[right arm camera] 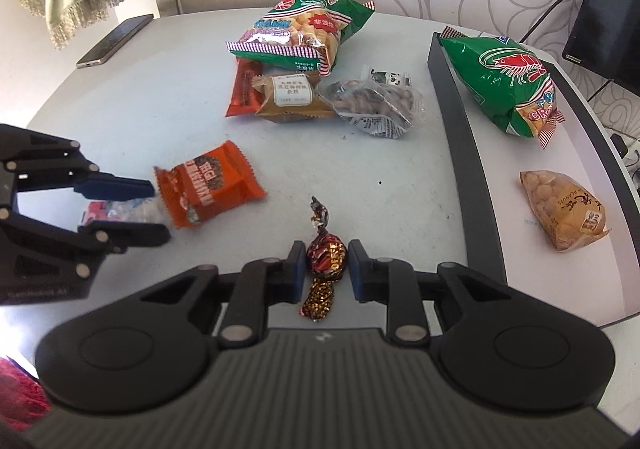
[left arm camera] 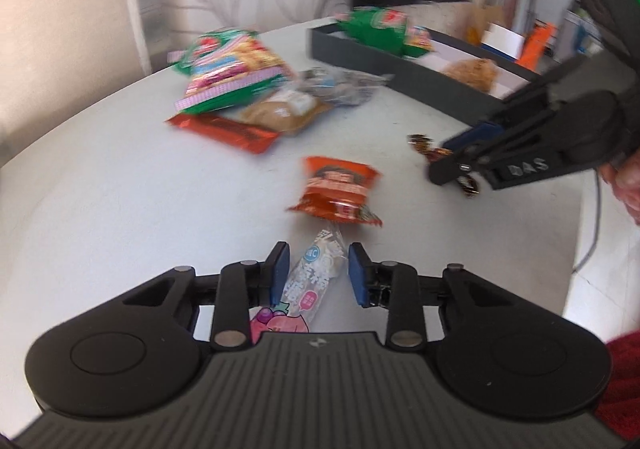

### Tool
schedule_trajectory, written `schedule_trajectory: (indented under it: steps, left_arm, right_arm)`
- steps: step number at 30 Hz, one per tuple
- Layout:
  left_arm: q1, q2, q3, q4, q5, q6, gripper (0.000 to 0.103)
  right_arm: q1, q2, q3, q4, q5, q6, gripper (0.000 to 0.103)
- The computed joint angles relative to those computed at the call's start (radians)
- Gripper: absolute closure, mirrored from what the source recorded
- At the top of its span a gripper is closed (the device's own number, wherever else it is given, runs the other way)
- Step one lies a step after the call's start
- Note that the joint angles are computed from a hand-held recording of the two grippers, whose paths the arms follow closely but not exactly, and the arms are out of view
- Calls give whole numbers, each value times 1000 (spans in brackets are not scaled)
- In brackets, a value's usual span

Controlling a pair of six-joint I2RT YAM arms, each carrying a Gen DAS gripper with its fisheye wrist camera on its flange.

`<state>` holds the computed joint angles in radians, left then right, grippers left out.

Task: Organize snacks
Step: 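Grasp the pink-and-white candy stick with the left gripper while the right holds the chocolate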

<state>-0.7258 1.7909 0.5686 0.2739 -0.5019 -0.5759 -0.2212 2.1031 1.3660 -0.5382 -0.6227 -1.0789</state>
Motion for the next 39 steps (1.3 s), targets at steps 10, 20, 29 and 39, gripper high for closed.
schedule_trajectory:
  steps: [10,20,29,39]
  left_arm:
    - [-5,-12,-12,-73,-95,-140,42]
    - [-16,26,8,-132,-159,-258,8]
    - [1,19,8,-145,-121,-244,0]
    - [-4,-18,-16,-95,-83,-155,22]
  right_arm:
    - [4,-34,-73,91,2,37,76]
    - [-5,-57,-118,135,9,65,74]
    - [-1,-75,-139,135,14,54,76]
    - [5,-86,-150,139,18,67,77]
